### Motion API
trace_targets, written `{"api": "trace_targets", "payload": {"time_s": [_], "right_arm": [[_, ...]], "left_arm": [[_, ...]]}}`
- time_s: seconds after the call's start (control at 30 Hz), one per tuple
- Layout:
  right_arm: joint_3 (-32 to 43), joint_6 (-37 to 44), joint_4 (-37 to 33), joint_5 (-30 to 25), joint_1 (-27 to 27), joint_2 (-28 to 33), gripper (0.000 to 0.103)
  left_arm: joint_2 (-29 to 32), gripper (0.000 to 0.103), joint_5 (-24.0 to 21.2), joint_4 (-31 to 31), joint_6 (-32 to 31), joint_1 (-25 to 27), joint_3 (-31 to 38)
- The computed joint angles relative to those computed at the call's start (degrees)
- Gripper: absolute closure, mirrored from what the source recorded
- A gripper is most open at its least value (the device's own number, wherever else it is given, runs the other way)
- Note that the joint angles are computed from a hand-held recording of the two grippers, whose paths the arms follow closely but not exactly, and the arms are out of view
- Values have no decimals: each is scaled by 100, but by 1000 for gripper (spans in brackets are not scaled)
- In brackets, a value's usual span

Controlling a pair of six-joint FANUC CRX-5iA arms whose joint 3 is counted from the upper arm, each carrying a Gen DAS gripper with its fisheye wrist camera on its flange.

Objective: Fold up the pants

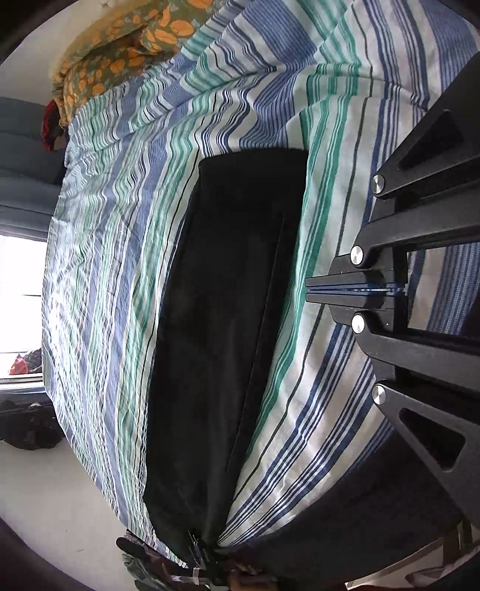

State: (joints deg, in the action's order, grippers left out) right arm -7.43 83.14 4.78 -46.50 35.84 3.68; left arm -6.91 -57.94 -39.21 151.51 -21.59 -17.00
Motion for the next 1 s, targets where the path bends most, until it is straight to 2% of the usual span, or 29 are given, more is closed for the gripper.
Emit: {"api": "trace_targets", "payload": {"time_s": [0.03, 0.07, 0.1, 0.13, 0.23, 0.3, 0.37, 0.4, 0.43, 0.47, 0.5, 0.57, 0.7, 0.8, 0.83, 0.87, 0.93, 1.0], "right_arm": [[95, -92, -106, 20, -122, 55, 86], [253, -186, -245, 76, -297, 173, 60], [341, -330, -305, 225, -448, 265, 49], [452, -520, -280, 351, -583, 409, 42], [1215, -949, -220, -39, -911, 1156, 44], [1706, -768, -494, -476, -1059, 1557, 52], [1784, -693, -340, -638, -973, 1679, 64], [1710, -627, -302, -565, -933, 1614, 69], [1513, -645, -223, -387, -862, 1451, 81], [1345, -524, -321, -217, -842, 1265, 87], [1321, -271, -545, -202, -846, 1171, 88], [1375, -97, -518, -418, -796, 1228, 88], [1168, -1096, 463, -190, -677, 1423, 87], [1581, -1310, 175, -483, -859, 1720, 84], [1558, -1345, 223, -442, -852, 1694, 95], [1417, -1255, 248, -265, -802, 1538, 99], [1055, -882, 138, 79, -642, 1061, 99], [404, -400, 157, 410, -298, 249, 99]], "left_arm": [[7, 1, -11, -3, 1, -4, 7], [8, 1, -11, 4, -12, 3, 10], [11, 1, -10, 10, -26, 10, 12], [15, 1, -14, 10, -30, 11, 17], [19, 1, -9, 12, -41, 20, 20], [20, 1, -7, 13, -42, 20, 21], [17, 1, -2, 13, -41, 20, 17], [12, 1, 9, 11, -37, 23, 12], [11, 1, 9, 3, -23, 15, 9], [10, 1, 15, -10, -9, 11, 6], [9, 1, 21, -30, 12, 3, 1], [21, 1, 16, -43, 23, -4, 10], [40, 1, -27, -42, 9, -15, 35], [50, 1, -31, -45, 10, -17, 39], [50, 1, -31, -45, 10, -17, 39], [49, 1, -22, -40, 5, -12, 37], [48, 1, -12, -34, 1, -7, 34], [44, 1, -7, -37, 6, -7, 24]]}}
